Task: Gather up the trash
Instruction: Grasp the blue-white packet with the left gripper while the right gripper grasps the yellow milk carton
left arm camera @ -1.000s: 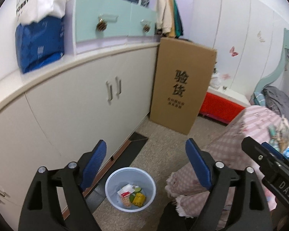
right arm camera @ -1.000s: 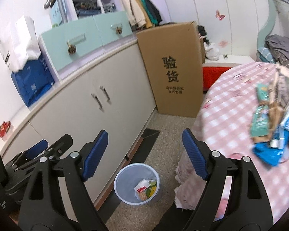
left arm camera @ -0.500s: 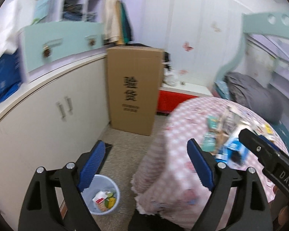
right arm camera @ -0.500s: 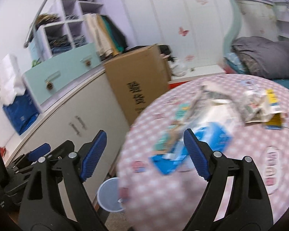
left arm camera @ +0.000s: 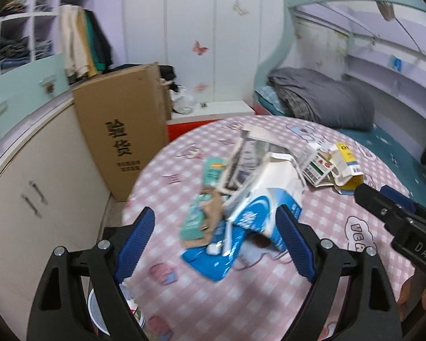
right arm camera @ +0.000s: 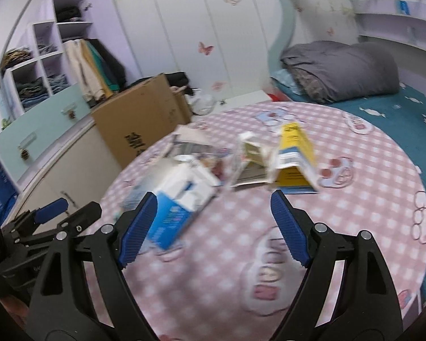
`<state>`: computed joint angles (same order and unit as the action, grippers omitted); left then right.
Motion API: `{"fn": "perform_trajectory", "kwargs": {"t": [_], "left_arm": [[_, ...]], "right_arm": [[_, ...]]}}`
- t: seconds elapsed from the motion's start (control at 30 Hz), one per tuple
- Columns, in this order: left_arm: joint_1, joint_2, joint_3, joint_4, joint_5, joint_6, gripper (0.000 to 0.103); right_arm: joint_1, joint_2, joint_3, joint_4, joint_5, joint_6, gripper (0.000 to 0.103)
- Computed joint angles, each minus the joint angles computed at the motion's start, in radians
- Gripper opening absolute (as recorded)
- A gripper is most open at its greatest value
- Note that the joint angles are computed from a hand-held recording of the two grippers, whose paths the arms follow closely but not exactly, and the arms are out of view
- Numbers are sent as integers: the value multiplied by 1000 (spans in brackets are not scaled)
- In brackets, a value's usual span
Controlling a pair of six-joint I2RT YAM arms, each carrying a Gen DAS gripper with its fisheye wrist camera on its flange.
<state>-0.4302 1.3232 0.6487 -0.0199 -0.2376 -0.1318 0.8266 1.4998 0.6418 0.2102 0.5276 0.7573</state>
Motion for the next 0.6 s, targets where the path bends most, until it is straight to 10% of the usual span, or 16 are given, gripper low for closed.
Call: {"fn": "perform_trajectory", "kwargs": {"t": [0.37,0.6], "left_arm": [[1,266,158,36,66,41,57],[24,287,199,-5,141,34,12]], "right_arm": [[-111,-4,-38,3,-79,-27,81],[-175,-5,-35,-16,-110,-35,82]]}}
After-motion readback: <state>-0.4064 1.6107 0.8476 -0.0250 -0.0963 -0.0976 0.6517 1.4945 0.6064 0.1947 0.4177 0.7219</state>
